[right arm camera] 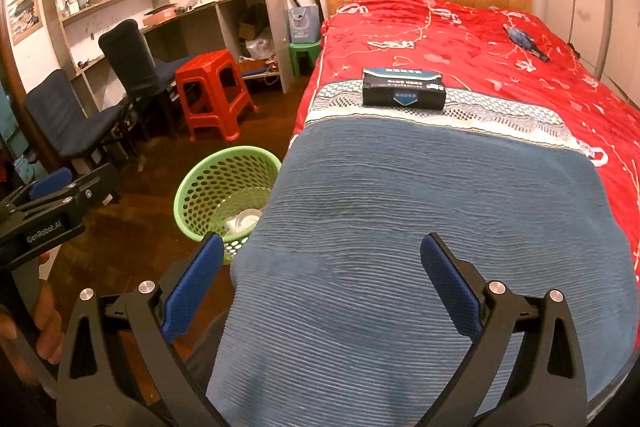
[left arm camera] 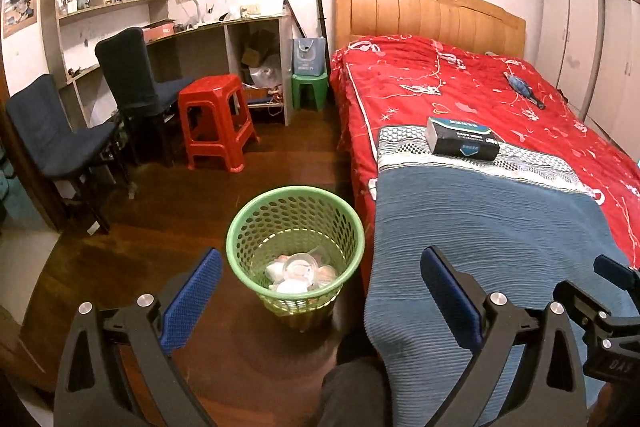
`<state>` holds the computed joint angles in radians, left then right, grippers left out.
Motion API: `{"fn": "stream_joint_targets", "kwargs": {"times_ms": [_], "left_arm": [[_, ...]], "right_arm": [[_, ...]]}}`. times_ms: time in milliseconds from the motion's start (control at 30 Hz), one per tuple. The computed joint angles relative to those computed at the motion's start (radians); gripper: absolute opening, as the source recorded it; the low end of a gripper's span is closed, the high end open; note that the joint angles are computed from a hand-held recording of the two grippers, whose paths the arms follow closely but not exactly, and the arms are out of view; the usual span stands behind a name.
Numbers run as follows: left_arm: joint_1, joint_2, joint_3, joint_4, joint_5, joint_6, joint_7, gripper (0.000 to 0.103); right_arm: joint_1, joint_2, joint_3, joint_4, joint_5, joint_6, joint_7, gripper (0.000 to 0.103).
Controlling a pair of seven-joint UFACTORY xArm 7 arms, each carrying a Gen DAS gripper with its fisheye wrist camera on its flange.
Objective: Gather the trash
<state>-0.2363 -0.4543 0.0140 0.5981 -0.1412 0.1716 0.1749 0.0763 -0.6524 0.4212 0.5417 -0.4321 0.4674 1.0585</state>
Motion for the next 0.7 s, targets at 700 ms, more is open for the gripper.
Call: {"fn": "stream_joint_targets", "kwargs": {"times_ms": [700], "left_arm": [[0.007,0.007,-0.022,0.003,0.026,0.006,-0.01,0.096]], "right_arm": [[-0.013,-0.019,0.005,-0.007,-0.004,0.009,0.019,0.098]]}}
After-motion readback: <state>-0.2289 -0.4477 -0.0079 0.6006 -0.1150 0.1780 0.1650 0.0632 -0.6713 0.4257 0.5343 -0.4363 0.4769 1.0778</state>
